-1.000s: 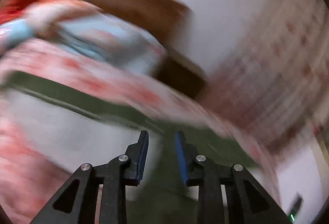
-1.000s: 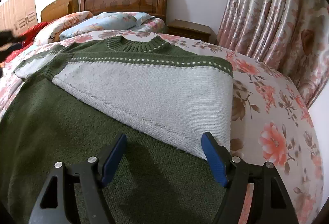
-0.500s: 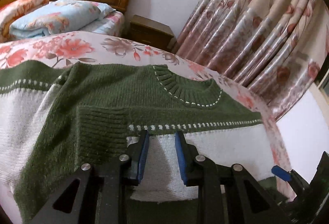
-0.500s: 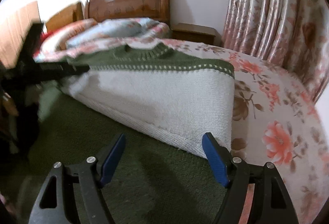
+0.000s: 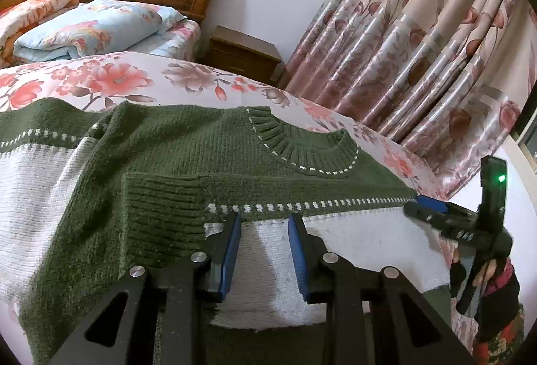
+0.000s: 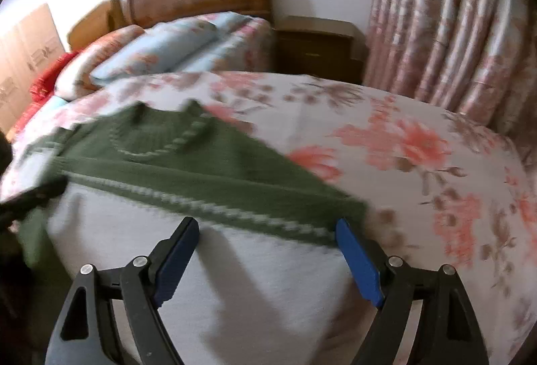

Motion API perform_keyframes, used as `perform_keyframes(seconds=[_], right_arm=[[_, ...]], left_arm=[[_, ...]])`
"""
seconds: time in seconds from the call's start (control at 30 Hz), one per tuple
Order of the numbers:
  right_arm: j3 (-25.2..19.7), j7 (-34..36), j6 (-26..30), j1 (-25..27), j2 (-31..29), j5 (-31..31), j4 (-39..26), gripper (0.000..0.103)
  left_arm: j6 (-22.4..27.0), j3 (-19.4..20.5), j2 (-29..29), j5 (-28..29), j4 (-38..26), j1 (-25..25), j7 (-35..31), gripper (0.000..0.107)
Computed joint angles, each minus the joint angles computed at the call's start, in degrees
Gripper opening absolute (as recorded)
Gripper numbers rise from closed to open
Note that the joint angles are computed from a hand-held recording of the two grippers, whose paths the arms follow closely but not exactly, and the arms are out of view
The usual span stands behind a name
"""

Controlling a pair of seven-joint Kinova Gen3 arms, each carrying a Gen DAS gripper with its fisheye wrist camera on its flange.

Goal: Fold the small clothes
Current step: 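Fold the held sleeve across the sweater body with the left tool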

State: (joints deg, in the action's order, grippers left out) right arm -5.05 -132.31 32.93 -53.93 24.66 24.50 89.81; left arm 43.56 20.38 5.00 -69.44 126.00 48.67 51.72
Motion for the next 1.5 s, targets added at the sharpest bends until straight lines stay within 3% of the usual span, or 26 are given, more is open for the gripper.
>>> perform_keyframes(seconds=[0.07, 0.13, 0.2, 0.33, 0.4, 0.57, 0.63, 0.7, 0.83, 0.9, 1.03, 1.17, 1.3, 1.4, 1.5], right_arm=[[-2.14, -0.89, -2.44, 2.71, -1.2, -1.03, 1.24, 0.103], [-5.03, -2.57, -2.24, 4.62, -1.2, 1.65, 0.35, 0.103], [-8.98, -1.54, -0.46, 6.85, 0.36, 3.93, -2.18, 0.103], [-17.64, 7.35, 6.74, 12.17, 7.47, 1.36, -11.12, 0.103], [-17.18, 10.28, 10.2, 11.95, 9.08, -0.35, -14.79, 0.103], [-11.02, 9.87, 9.45, 8.22, 8.34, -4.76, -16.44, 0.103], [-10.05, 13.4, 11.62, 7.74, 10.05, -7.77, -19.09, 0.103], [-6.24, 13.92, 13.65, 4.66, 10.99, -8.08, -20.63, 0.103], [3.65, 6.04, 9.38, -2.76, 6.46, -8.07, -14.15, 0.103], [4.87, 1.43, 7.4, -6.04, 1.69, -4.43, -8.84, 0.103], [-3.27, -7.64, 5.85, -6.0, -6.68, 4.68, 1.77, 0.103], [-11.62, -13.59, 2.34, -5.3, -11.66, 7.01, 12.39, 0.103], [-7.63, -22.91, 7.3, -13.67, -12.48, 13.16, 18.07, 0.103], [-6.16, -29.9, 13.63, -19.69, -13.51, 16.85, 19.43, 0.103], [-10.97, -35.62, 18.11, -19.25, -15.3, 19.38, 19.47, 0.103]], left_arm=[[-0.17, -0.07, -0.04, -0.26, 0.12, -0.07, 0.17, 0.03], [-0.13, -0.04, -0.05, -0.22, 0.11, -0.09, 0.14, 0.03], [-0.18, -0.02, -0.12, -0.24, 0.18, -0.11, 0.17, 0.03], [-0.21, 0.01, -0.14, -0.31, 0.2, -0.18, 0.25, 0.03], [-0.1, 0.01, -0.05, -0.27, 0.09, -0.19, 0.08, 0.03], [-0.04, -0.05, 0.09, -0.37, 0.05, -0.12, 0.14, 0.03], [-0.13, -0.11, 0.1, -0.51, 0.06, -0.12, 0.31, 0.03], [-0.03, -0.09, 0.09, -0.52, 0.06, -0.04, 0.35, 0.03], [-0.27, -0.06, -0.2, -0.86, 0.34, -0.14, 0.97, 0.03], [-0.29, 0.02, -0.26, -0.99, 0.43, -0.19, 1.17, 0.03], [-0.32, 0.13, -0.3, -1.19, 0.56, -0.27, 1.53, 0.03], [-0.18, 0.2, -0.24, -1.05, 0.46, -0.29, 1.36, 0.03], [-0.3, -0.3, -0.38, 0.38, -0.05, -0.02, -0.44, 0.03], [0.34, 1.66, -2.66, 6.88, -0.7, 0.11, -3.28, 0.03], [1.91, 5.97, -5.7, 9.76, 0.04, 3.32, -0.78, 0.03]])
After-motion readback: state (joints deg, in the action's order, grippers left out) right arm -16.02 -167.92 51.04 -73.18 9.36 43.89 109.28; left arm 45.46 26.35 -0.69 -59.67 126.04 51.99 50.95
